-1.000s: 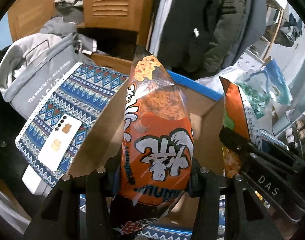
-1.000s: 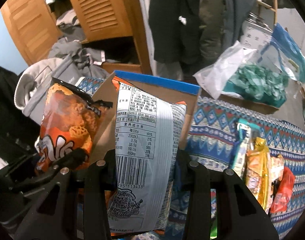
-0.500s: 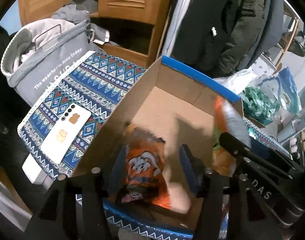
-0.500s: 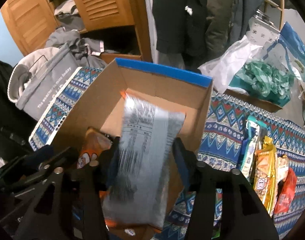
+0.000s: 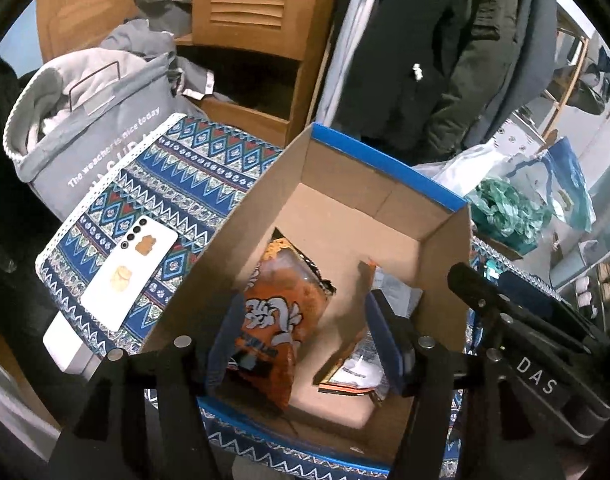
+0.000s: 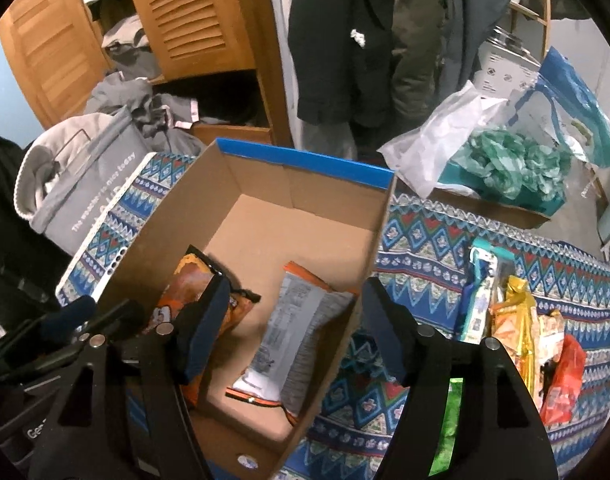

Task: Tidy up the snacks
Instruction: 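Withdraw both tools from the box back toward the snack pile, then grasp the green bag with the left tool while the right tool grasps the red packet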

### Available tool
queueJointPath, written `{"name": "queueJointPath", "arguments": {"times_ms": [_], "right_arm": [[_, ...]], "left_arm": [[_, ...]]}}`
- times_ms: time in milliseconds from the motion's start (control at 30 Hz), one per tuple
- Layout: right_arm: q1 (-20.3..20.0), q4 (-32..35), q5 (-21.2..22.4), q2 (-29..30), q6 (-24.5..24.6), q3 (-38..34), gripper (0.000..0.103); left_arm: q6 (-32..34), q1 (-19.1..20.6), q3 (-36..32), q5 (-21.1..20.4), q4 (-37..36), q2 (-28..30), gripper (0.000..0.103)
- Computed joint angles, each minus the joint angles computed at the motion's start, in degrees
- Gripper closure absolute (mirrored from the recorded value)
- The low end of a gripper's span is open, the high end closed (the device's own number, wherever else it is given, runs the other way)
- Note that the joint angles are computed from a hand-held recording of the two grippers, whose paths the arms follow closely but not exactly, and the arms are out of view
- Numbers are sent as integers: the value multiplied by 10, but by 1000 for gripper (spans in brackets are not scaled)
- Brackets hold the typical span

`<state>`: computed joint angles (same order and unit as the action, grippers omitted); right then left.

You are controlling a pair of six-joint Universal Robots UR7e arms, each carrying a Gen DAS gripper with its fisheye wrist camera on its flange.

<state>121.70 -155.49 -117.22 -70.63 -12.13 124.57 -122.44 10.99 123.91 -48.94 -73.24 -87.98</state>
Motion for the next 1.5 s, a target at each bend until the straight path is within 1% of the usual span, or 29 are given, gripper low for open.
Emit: {"name": "queueJointPath", "arguments": {"times_ms": [433, 500, 567, 700, 933, 1000, 1067, 1133, 1267, 1333, 1500], "right_arm": [[-26, 5, -21, -49, -5, 10, 33], [-31, 4, -27, -58, -7, 12, 31], [-36, 1, -32, -70, -11, 15, 28], [-49, 2, -40, -93, -17, 19, 28], [-81, 9, -55, -138, -30, 27, 27], [-88, 9, -61, -148, -35, 29, 27], [-99, 10, -64, -159, -40, 30, 27], [-111, 11, -66, -170, -44, 30, 27], [-131, 11, -70, -190, -49, 34, 22], [-142, 9, -74, -200, -56, 36, 22], [-167, 6, -81, -213, -64, 39, 22]], "left_arm": [[38, 4, -21, 14, -38, 40, 39], [46, 4, -26, 17, -42, 49, 38], [58, 5, -32, 21, -49, 62, 35], [78, 7, -39, 25, -68, 79, 34], [125, 17, -50, 25, -122, 113, 34], [138, 20, -54, 24, -137, 124, 32], [150, 21, -59, 25, -150, 134, 28], [162, 23, -65, 26, -161, 146, 28], [191, 31, -76, 23, -189, 172, 26], [201, 35, -82, 19, -197, 184, 23], [243, 43, -93, 6, -236, 214, 23]]}}
